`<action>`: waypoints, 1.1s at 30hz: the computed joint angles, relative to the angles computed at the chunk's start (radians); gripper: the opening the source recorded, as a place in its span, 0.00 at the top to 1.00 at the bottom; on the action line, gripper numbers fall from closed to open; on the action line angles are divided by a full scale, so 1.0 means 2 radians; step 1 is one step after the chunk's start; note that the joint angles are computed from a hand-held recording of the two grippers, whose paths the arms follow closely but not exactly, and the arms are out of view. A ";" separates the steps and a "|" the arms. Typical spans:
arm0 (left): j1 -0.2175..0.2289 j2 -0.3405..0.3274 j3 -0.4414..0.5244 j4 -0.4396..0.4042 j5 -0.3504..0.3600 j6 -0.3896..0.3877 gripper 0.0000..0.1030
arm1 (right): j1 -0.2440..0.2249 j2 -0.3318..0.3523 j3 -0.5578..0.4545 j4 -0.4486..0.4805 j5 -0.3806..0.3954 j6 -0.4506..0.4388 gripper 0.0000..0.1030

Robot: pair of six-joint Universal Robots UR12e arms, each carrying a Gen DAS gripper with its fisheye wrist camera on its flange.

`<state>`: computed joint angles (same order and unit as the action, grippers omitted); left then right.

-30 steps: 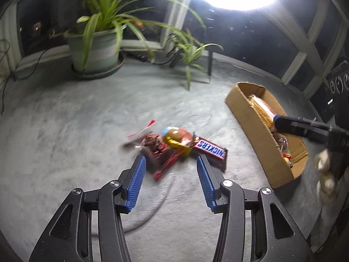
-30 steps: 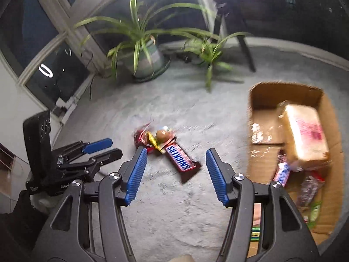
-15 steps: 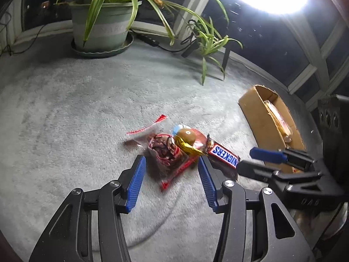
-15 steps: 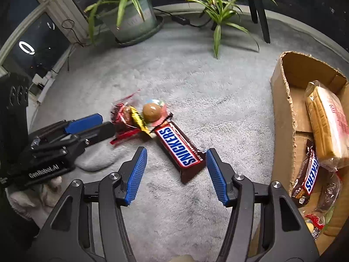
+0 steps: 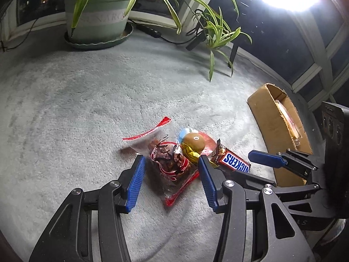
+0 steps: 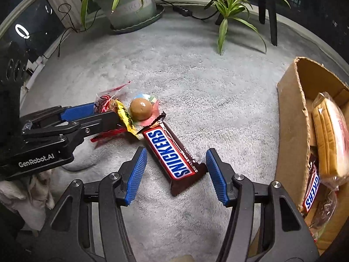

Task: Organize snacks
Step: 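Move left gripper to the jerky bag while right gripper approaches the Snickers bar, then grasp the red jerky bag with left gripper while right gripper grasps the Snickers bar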

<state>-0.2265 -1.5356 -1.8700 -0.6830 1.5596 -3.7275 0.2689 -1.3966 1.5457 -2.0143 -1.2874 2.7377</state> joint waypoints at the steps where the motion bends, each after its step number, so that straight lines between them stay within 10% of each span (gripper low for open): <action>1: 0.000 0.000 0.000 0.000 0.002 0.003 0.53 | 0.001 0.000 0.000 0.000 -0.002 -0.003 0.43; 8: -0.001 0.002 -0.002 0.001 0.014 0.017 0.59 | 0.003 0.004 -0.003 0.005 -0.008 -0.010 0.48; 12: -0.001 0.002 -0.003 0.004 0.016 0.021 0.63 | 0.005 0.003 -0.004 0.009 -0.007 -0.015 0.70; 33: 0.002 0.021 -0.025 0.010 0.031 -0.001 0.70 | -0.004 -0.015 0.018 -0.018 0.008 0.000 0.71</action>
